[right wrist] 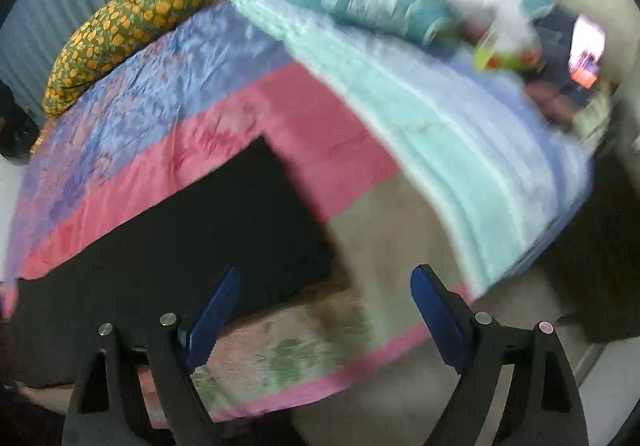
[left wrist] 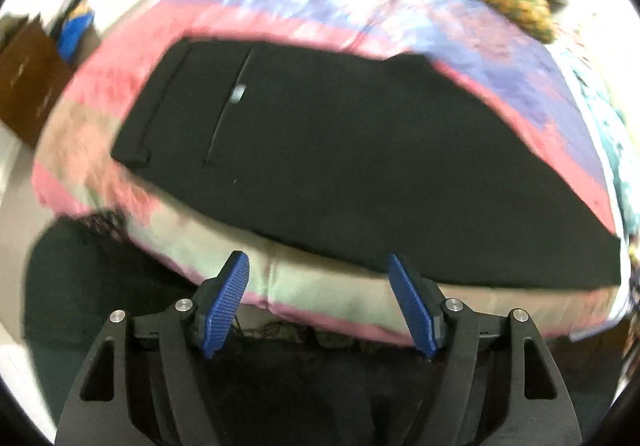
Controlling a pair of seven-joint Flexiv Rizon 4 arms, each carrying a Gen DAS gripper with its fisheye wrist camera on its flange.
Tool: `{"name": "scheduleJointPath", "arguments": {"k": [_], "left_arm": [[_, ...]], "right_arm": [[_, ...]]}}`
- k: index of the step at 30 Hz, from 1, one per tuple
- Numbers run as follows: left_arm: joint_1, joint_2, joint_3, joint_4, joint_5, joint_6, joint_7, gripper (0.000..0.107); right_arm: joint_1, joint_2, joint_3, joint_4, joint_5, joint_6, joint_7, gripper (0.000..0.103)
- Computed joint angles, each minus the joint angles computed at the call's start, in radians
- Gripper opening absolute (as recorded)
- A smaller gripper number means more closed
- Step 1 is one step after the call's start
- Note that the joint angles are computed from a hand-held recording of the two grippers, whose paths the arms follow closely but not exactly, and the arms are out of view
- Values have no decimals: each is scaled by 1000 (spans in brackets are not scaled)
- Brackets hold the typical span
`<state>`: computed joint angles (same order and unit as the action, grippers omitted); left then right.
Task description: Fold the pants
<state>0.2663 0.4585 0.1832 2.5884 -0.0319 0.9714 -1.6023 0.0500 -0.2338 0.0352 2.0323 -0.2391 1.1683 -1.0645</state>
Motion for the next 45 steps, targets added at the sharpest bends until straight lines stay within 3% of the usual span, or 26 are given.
{"name": "scheduleJointPath", "arguments": {"k": [1,3,6,8,10,12,13,14,15,17,19,20,22,25,29,31,34,35,37,39,41,45], "left_arm": [[-13,11,-4,-2,0,20,15,74],[-49,-17,-11,-15,-31,98,53,81],[-95,-166,-13,-51,-116,278,115,85],[-44,-283,-34,-94,-90,350,67,85],[35,-394,-33,-145,11,357,-53,83],[97,-486,7,-226,240,274,-259,78],[103,-520,48,-239,312,294,-306,82],[119,-536,62,-219,319,376,-299,93],[107,-544,96,-225,359,393,-315,97],[103,-533,106,-215,328,392,-264,97],[84,-508,120,-227,373,356,-295,96],[79,-486,122,-221,391,348,-307,94],[73,-437,103,-186,373,377,-298,94],[39,-404,56,-126,244,450,-184,94],[-45,-489,-34,-149,40,521,-9,94],[-80,-554,-38,-209,80,528,-46,94],[-155,-672,28,-329,159,491,-154,94],[-152,-713,26,-356,133,470,-160,96],[-145,-738,27,-345,97,506,-164,103],[-149,-748,33,-338,79,531,-150,103],[-158,-754,39,-340,68,537,-131,103],[-187,-765,65,-300,54,625,-113,103]], "right_arm": [[19,17,-22,28,-68,42,35,87],[28,21,-2,27,-79,86,16,87],[30,-16,100,-35,50,113,-134,87],[52,-50,150,-74,117,135,-209,87],[81,-84,190,-99,171,165,-248,87],[111,-132,227,-126,220,187,-267,87],[122,-149,233,-131,233,189,-268,87],[137,-174,236,-142,241,175,-261,87],[155,-199,230,-152,241,145,-245,87],[180,-240,211,-153,216,91,-198,88],[251,-227,133,-91,163,189,-184,91],[255,-225,126,-89,131,175,-172,92],[274,-216,102,-95,91,147,-136,91],[301,-191,60,-47,40,243,-73,91],[360,-189,-3,-15,-44,309,12,91],[399,-192,-59,-9,-101,306,61,91],[459,-191,-160,13,-194,320,155,91],[462,-190,-176,18,-217,320,175,91],[422,-195,-142,4,-229,263,171,92],[347,-205,-57,-15,-191,203,128,93],[326,-206,-48,-2,-186,245,136,94],[296,-207,-17,-34,-178,222,118,94]]}}
